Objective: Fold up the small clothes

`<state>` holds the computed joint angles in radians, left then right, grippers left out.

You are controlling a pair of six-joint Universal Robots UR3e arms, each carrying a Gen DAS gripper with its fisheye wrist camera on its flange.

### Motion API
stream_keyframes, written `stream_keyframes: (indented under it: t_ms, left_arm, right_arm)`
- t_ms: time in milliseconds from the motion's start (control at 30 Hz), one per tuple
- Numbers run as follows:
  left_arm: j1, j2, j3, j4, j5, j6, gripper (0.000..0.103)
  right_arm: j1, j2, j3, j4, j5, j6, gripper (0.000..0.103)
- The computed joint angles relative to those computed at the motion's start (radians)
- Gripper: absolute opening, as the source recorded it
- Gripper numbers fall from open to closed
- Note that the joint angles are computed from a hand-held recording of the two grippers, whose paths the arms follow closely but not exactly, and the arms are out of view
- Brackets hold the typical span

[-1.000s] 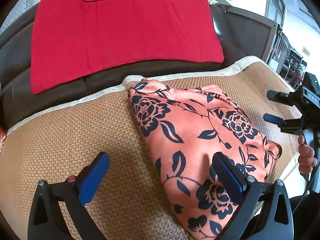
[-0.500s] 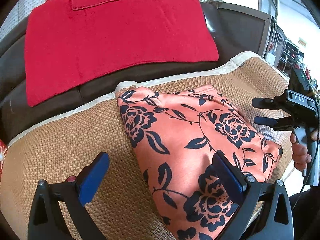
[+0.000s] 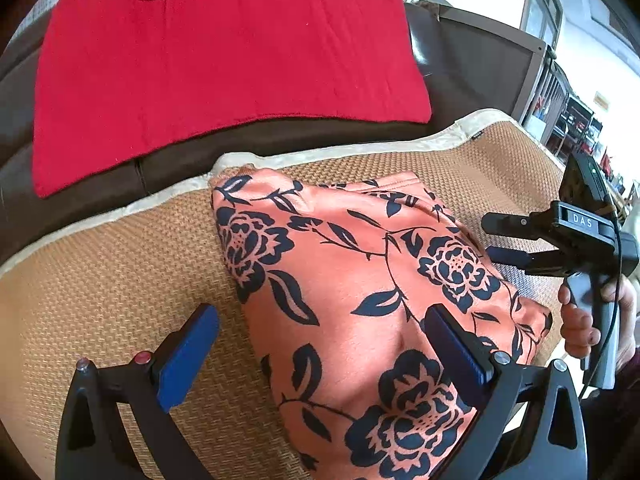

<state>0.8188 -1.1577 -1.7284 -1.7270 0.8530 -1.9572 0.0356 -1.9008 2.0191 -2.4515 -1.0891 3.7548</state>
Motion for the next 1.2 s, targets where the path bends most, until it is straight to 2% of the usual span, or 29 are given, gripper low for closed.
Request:
stream_keyframes:
  t_ms: [400, 700, 967, 1033, 1200]
  left_arm:
    - [-0.045, -0.013, -0.019, 0.03, 0.019, -0.027, 0.103]
    - [-0.081, -0.147, 0.081, -0.106, 0.032, -0.028, 0.103]
    - [-0.085, -0.266, 0.163, -0.194, 0.043, -0.042, 0.103]
    - [-0.084, -0.292, 0.175, -0.22, 0.039, -0.049, 0.103]
    - [-0.049, -0.37, 0.243, -0.328, 0.009, -0.026, 0.102]
  right_arm:
    - [-0.01, -0.047, 0.02, 0.019, 0.01, 0.008, 0.085]
    - [-0.026, -0.027, 0.047, -0.004, 0.07, 0.019, 0.085]
    - [-0.013, 0.047, 0.052, -0.105, 0.14, 0.054, 0.084]
    - [0.02, 0.09, 0.021, -0.117, 0.135, 0.056, 0.083]
    - [0.182, 0.237, -0.152, -0.081, -0.008, 0.042, 0.075]
